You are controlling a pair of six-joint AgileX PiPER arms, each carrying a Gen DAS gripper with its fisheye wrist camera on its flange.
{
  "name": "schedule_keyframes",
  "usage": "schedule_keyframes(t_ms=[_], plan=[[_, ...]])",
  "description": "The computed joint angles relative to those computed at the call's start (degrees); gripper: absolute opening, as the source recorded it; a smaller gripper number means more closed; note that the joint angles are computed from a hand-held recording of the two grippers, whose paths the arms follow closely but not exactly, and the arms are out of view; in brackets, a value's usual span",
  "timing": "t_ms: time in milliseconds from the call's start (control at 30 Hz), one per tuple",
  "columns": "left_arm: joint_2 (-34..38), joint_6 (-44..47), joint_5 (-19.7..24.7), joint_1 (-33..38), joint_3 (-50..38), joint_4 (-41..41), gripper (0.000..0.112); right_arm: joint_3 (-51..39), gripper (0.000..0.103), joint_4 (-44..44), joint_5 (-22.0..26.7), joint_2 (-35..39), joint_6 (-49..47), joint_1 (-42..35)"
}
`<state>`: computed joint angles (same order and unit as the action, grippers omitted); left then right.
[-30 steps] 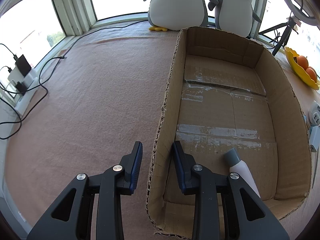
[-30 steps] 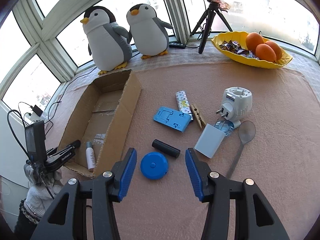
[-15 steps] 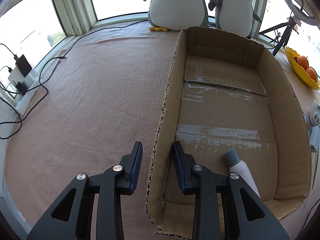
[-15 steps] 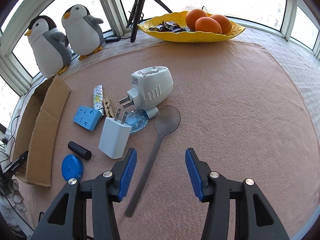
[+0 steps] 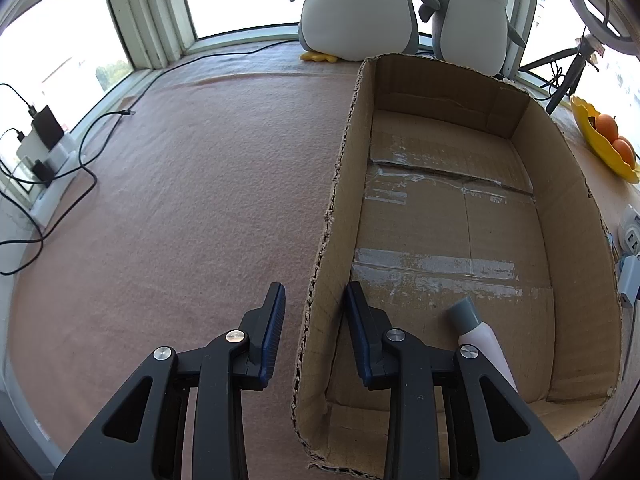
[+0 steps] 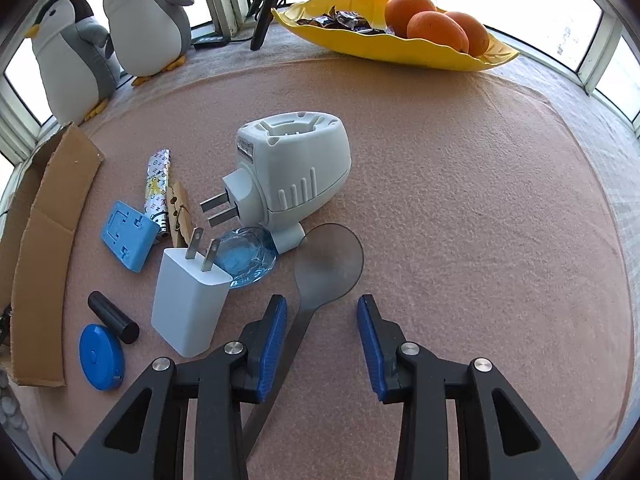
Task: Organize rigid objects
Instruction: 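Reach the right tool to the grey spoon handle and close on it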
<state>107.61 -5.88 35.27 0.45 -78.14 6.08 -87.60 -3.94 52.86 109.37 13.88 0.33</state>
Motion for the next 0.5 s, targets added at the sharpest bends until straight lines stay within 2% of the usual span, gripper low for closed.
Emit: schedule_keyframes(t_ms=[267,500], plan=[[-0.02,-0.21,-0.03,-0.16,0.07,0.21,0.030,-0.80,0.021,-0.81,0.37,0.60,-1.08,0.70],[-0.08,-0.56,-0.04,-0.35,0.11,0.52,0.030,2.52,0.012,3.96,-1.97,-2.22,-3.98,-1.53]])
